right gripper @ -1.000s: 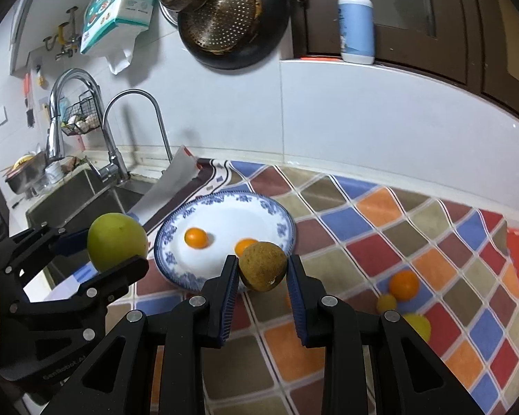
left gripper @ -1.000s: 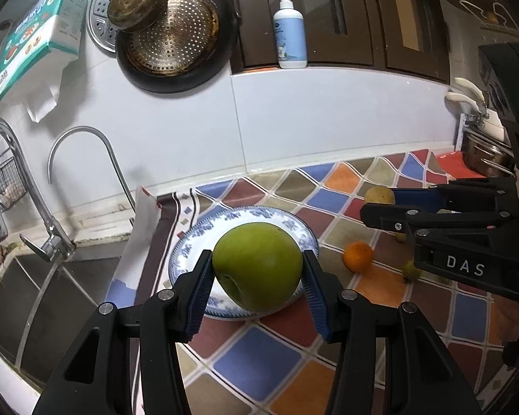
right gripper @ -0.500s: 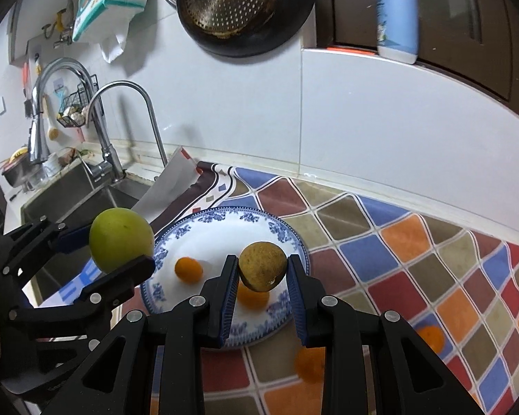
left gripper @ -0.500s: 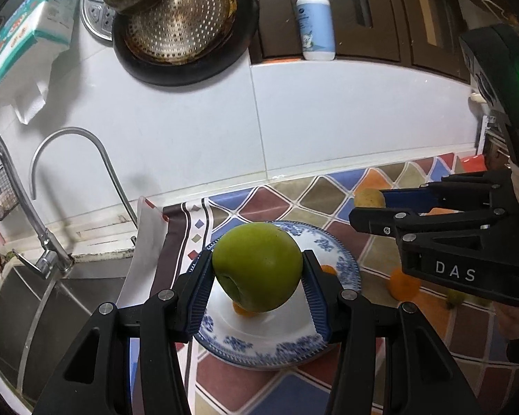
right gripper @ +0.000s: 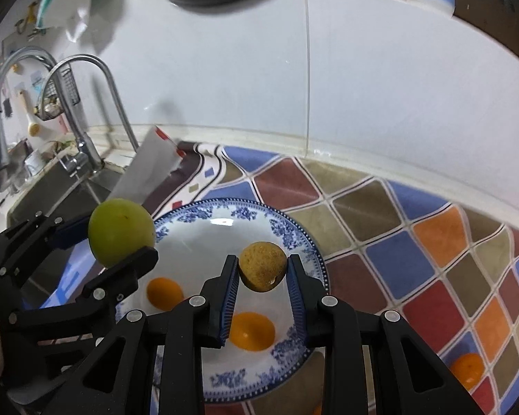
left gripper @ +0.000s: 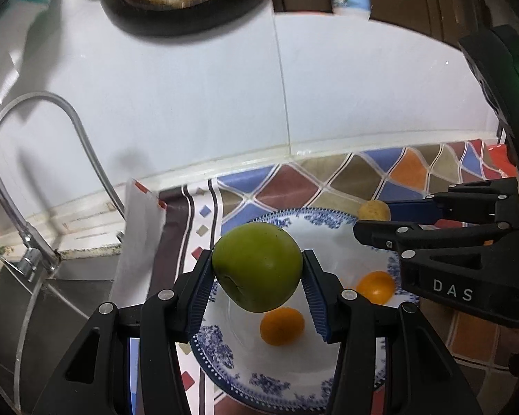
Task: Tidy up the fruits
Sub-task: 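Carry the green apple and brownish fruit over the plate, then open both tools to release the fruits onto the plate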
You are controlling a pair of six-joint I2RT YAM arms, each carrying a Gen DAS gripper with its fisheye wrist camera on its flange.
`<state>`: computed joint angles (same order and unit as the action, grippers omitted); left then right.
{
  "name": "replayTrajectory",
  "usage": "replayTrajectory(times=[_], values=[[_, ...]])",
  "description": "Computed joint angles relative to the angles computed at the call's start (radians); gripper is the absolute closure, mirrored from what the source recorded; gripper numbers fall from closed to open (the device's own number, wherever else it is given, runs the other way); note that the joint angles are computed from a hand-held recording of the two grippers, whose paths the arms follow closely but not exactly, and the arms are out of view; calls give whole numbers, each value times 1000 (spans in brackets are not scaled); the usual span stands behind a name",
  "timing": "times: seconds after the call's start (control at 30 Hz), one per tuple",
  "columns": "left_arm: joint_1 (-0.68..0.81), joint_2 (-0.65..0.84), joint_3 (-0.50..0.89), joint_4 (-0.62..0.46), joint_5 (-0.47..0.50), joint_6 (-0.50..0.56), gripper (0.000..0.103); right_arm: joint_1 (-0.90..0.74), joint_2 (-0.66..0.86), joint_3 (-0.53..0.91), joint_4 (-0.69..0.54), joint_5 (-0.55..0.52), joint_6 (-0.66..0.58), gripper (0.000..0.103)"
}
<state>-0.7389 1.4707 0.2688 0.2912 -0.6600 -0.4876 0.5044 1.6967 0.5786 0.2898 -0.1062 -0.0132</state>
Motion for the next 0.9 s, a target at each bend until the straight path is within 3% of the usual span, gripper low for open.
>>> replayTrajectory(times=[0.33, 0.53, 0.77, 0.9], values=[[136, 177, 35, 130, 159, 62, 53, -13, 160, 112, -38, -16, 23, 74], [142, 177, 48, 120, 159, 70, 51, -17, 165, 117, -43, -22, 32, 74], [110, 64, 42, 18, 109, 37, 50, -28, 110, 81, -46, -30, 37, 73], [36, -49, 24, -87, 49, -36, 47, -16, 10, 7, -27, -8, 29, 73]])
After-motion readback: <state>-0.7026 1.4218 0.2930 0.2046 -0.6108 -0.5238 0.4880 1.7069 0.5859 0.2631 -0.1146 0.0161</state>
